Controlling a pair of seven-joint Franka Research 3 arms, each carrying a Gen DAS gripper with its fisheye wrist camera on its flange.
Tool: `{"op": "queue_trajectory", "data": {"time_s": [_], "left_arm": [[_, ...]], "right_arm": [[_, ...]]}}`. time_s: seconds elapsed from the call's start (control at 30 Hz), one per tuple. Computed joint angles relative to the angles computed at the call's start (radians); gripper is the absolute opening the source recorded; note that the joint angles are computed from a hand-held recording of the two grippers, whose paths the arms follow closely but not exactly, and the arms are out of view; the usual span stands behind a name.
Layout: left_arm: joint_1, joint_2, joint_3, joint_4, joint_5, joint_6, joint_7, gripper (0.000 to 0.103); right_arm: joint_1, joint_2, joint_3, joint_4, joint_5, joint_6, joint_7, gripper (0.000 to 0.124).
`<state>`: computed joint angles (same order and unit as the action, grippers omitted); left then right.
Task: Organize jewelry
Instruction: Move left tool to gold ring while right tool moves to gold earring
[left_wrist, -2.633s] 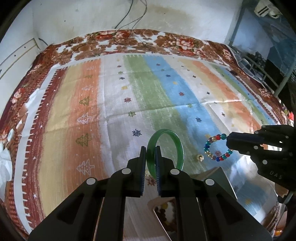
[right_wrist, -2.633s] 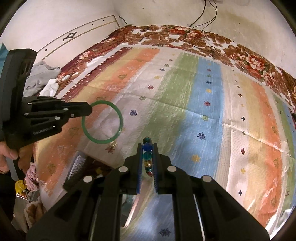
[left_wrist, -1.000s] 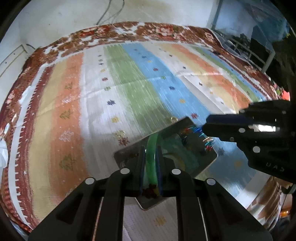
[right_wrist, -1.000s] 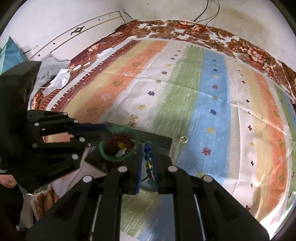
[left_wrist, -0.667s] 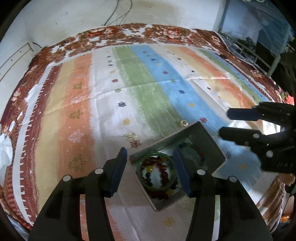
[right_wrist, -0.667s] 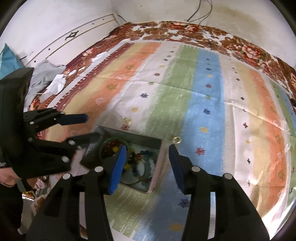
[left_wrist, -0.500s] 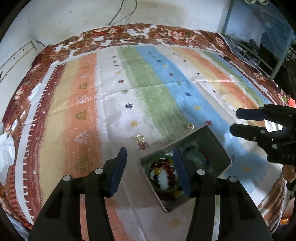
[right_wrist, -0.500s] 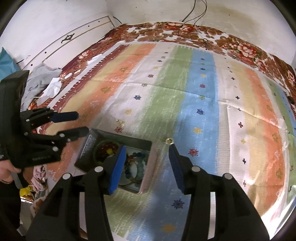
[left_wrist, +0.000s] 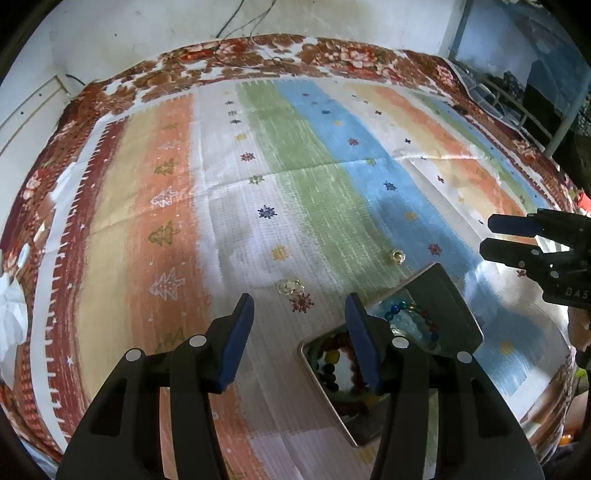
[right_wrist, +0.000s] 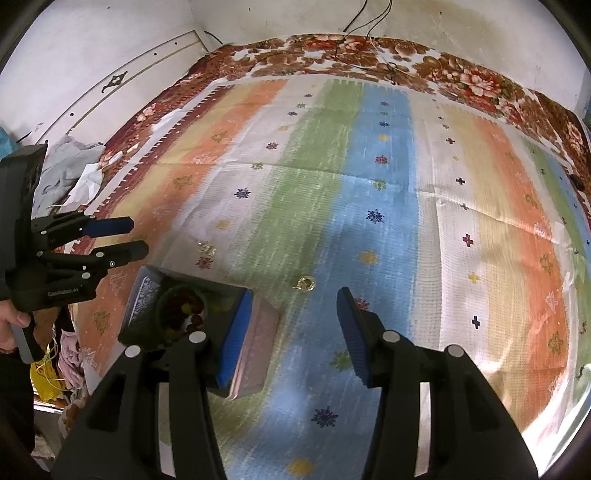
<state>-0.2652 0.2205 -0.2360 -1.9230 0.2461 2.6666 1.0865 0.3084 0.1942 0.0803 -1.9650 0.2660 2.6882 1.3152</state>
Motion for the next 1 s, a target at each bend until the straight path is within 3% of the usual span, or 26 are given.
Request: {"op": "queue_trajectory", "data": {"time_s": [0.4, 0.53, 1.0], "left_arm": [[0.011, 0.103, 0.003, 0.134, -0.015, -0.102, 0.087, 0.051], [0.02, 0.156, -0.017, 0.196, -0.036, -0.18, 0.227, 0.051], [0.066, 0.223, -0.044, 0.287, -0.185, -0.299, 0.479, 0.05]], "right_arm": [[-0.025, 0.1, -0.01, 0.083, -0.01, -0.071, -0.044, 0.049], [-0.019, 0.135, -0.013, 0.112, -0.03, -0.104, -0.064, 0.049], [-0.014, 0.225, -0.024, 0.203, -0.077, -0.152, -0.128, 0.049]]}}
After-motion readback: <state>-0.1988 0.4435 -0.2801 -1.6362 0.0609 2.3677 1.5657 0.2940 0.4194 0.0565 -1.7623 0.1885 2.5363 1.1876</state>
